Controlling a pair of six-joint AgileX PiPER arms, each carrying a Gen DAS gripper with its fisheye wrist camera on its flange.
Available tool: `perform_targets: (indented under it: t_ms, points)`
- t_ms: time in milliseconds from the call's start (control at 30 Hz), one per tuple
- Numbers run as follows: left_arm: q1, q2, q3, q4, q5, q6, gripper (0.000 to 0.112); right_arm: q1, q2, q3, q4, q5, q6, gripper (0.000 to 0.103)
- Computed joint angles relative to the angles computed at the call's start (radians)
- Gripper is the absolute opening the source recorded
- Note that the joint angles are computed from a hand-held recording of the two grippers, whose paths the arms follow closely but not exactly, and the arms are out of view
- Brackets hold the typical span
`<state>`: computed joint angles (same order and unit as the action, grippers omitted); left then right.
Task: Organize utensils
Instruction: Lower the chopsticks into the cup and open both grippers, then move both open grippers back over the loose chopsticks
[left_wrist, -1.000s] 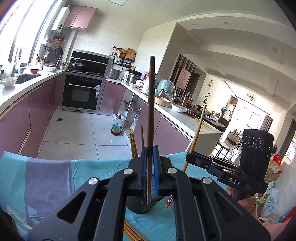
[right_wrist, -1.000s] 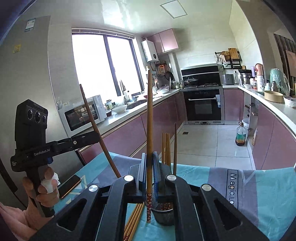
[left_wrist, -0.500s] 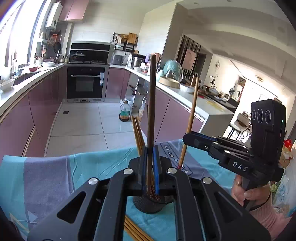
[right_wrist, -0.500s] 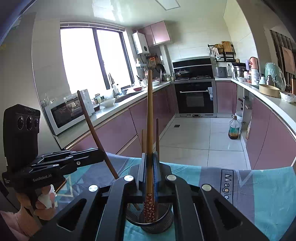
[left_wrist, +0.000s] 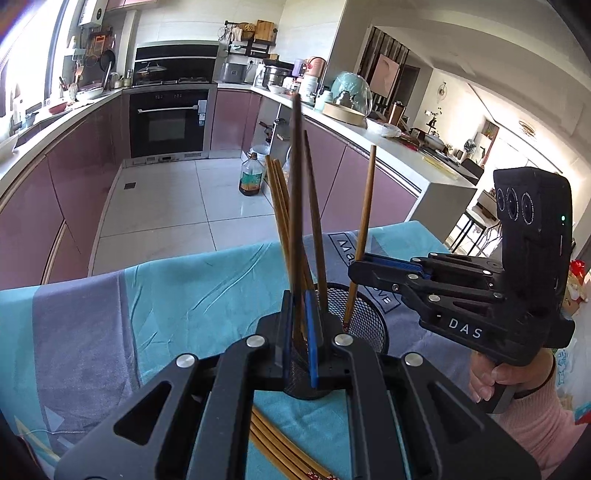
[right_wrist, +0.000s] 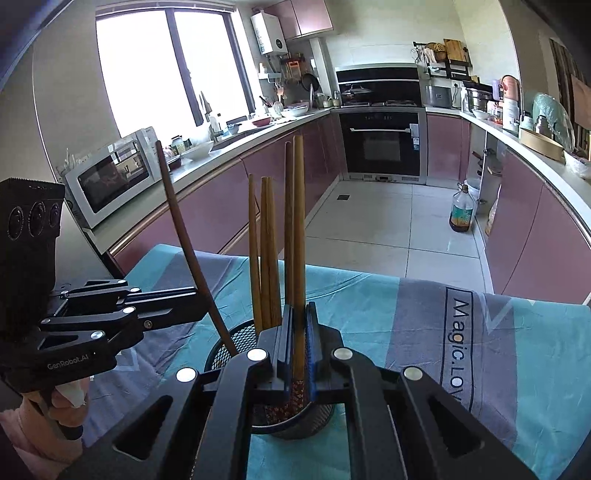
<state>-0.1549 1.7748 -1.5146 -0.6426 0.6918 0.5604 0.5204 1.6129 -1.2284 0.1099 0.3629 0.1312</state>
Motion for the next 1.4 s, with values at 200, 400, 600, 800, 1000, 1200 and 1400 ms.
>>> perform_targets:
  t_ms: [200, 400, 600, 800, 1000, 1200, 1400]
  points:
    - [-0.001, -0.002, 0.026, 0.021, -0.041, -0.032, 0.017, -0.015, -0.008, 0.023, 0.018, -0.036, 0.018, 0.014]
    - [-0.006, -0.058, 0.108, 0.016, -0.128, -0.027, 0.029, -0.017, -0.05, 0.073, 0.054, -0.075, -0.013, 0.017]
    - [0.023, -0.147, 0.232, -0.076, -0.213, 0.083, 0.037, 0.006, -0.129, 0.157, 0.11, -0.135, -0.071, 0.022]
    - [0.051, -0.247, 0.385, -0.114, -0.293, 0.136, 0.052, 0.068, -0.217, 0.256, 0.148, -0.181, -0.124, 0.028]
    - [0.098, -0.301, 0.545, -0.141, -0.313, 0.206, 0.056, 0.16, -0.211, 0.328, 0.202, -0.194, -0.163, 0.032]
    - [0.139, -0.271, 0.648, -0.201, -0.303, 0.298, 0.056, 0.201, -0.075, 0.32, 0.289, -0.164, -0.182, 0.033]
    - [0.116, -0.237, 0.716, -0.279, -0.353, 0.359, 0.056, 0.228, 0.01, 0.271, 0.148, -0.14, -0.018, 0.032]
